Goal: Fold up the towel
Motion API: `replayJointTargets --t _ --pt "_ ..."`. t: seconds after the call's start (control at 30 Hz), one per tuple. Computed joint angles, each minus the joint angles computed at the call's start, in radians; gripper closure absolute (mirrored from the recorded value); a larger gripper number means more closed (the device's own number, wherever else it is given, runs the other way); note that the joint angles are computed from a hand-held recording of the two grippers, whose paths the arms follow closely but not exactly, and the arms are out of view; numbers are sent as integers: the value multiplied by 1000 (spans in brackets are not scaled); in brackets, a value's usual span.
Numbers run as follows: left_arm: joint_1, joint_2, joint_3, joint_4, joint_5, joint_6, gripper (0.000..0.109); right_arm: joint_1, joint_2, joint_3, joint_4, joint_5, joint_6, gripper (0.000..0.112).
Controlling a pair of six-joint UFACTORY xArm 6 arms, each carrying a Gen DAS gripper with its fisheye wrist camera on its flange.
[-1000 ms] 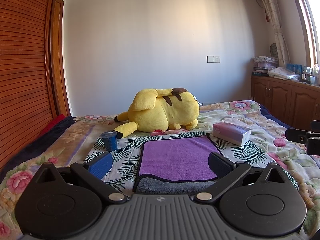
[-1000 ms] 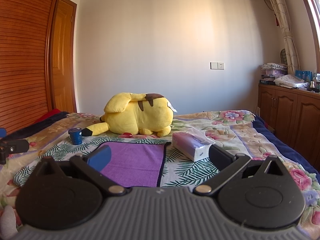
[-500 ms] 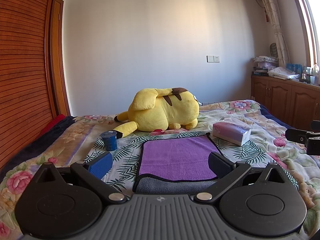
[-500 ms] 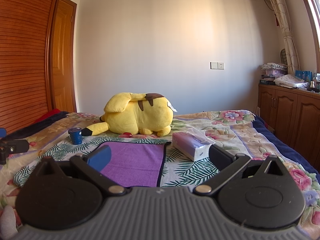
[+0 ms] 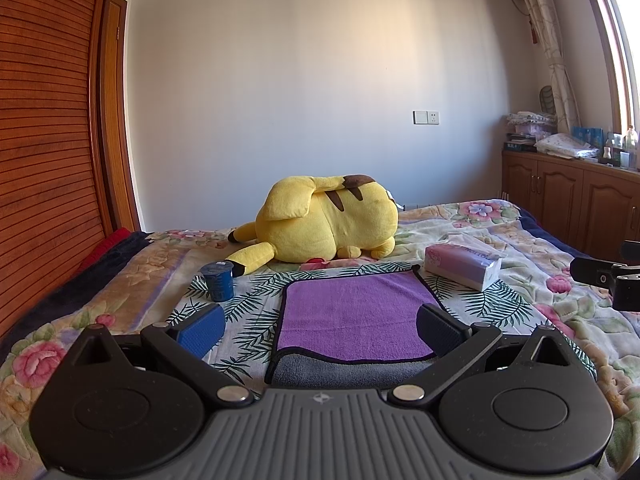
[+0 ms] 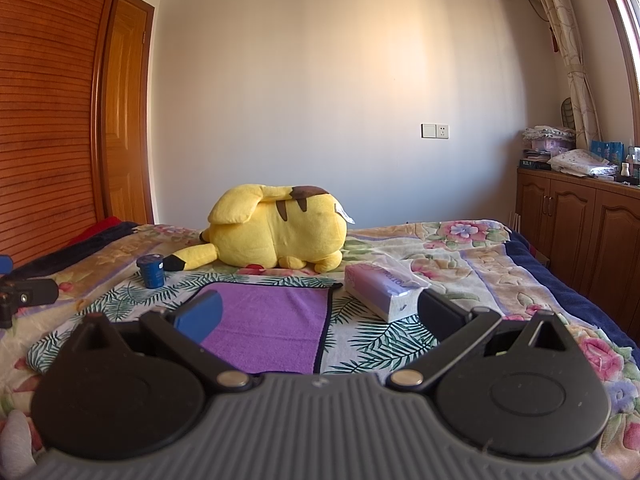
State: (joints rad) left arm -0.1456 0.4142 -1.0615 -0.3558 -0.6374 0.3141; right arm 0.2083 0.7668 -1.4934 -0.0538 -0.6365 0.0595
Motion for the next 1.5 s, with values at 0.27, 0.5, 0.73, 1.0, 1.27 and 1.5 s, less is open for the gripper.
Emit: replayJointTargets --t 0.27,0.5,0.73,1.0,1.27,1.5 --pt "0 0 0 0 0 0 6 2 0 0 2 -1 -1 9" --pt "-14 -1 1 -22 6 20 6 1 -4 4 -2 2 1 9" --pt "-19 -5 -5 -57 62 58 6 -10 5 -16 -51 38 35 9" --pt "-12 13 -53 -96 183 119 6 -16 18 -50 -99 98 67 9" --pt "-12 52 -129 -197 284 224 6 -21 45 -118 -216 202 126 9" --pt "-13 85 -191 -281 341 333 6 -51 83 -203 -433 243 307 9"
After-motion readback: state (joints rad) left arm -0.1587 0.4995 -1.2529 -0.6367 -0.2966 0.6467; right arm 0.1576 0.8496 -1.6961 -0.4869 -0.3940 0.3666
